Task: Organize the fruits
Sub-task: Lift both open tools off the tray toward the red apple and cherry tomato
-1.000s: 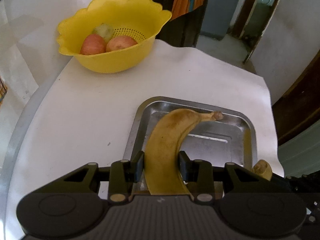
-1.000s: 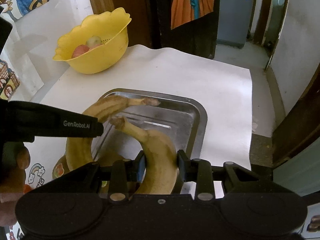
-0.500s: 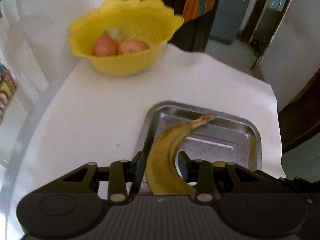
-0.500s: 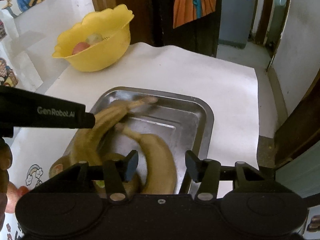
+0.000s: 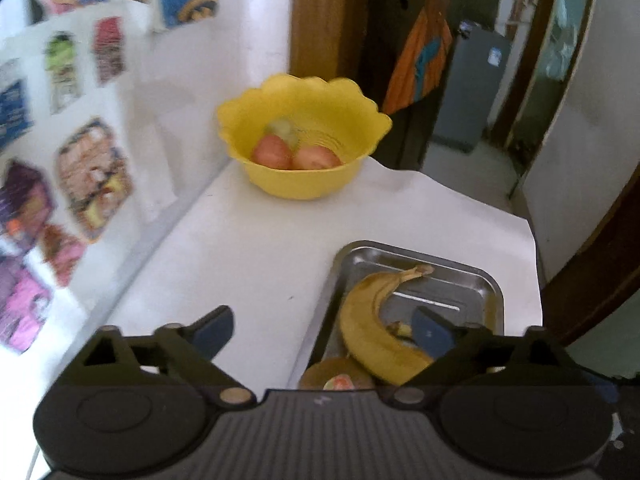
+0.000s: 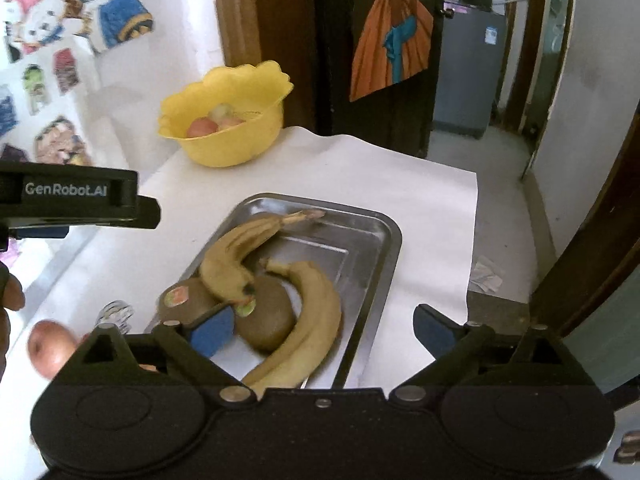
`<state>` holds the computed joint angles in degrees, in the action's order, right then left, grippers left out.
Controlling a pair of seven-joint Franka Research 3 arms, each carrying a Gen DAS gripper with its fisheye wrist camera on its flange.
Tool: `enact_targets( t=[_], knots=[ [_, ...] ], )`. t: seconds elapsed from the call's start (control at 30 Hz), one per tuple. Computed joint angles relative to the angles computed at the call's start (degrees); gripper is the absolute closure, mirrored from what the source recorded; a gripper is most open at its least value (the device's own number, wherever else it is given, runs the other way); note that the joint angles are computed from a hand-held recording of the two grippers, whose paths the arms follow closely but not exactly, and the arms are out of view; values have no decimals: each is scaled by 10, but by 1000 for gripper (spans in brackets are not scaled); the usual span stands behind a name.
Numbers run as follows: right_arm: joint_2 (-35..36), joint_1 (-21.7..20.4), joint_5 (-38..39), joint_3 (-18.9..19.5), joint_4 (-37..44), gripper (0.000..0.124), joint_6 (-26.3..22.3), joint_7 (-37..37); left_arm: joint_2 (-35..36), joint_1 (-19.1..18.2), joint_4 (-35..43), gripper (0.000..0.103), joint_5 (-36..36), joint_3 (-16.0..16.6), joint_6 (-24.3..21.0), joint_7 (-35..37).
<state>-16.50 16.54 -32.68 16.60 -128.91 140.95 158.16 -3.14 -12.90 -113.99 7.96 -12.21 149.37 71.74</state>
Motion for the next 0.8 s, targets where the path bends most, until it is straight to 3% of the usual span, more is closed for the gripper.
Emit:
enact_targets(
  t=[0.23,0.43,0.67,0.8],
  knots=[
    [-83,17,39,21,-41,22,1,-36,-132,8,-102,1,15,10,-14,-39],
    [-117,38,125,39,-36,22,-45,-81,-244,18,-179,1,53,14,-54,-64],
    [-111,61,191,60,-12,22,-84,-94,-336,12,-226,1,45,45,-143,-15],
    [-78,72,199,71,7,22,-86,-81,-353,13,-245,1,30,71,-160,32]
  ],
)
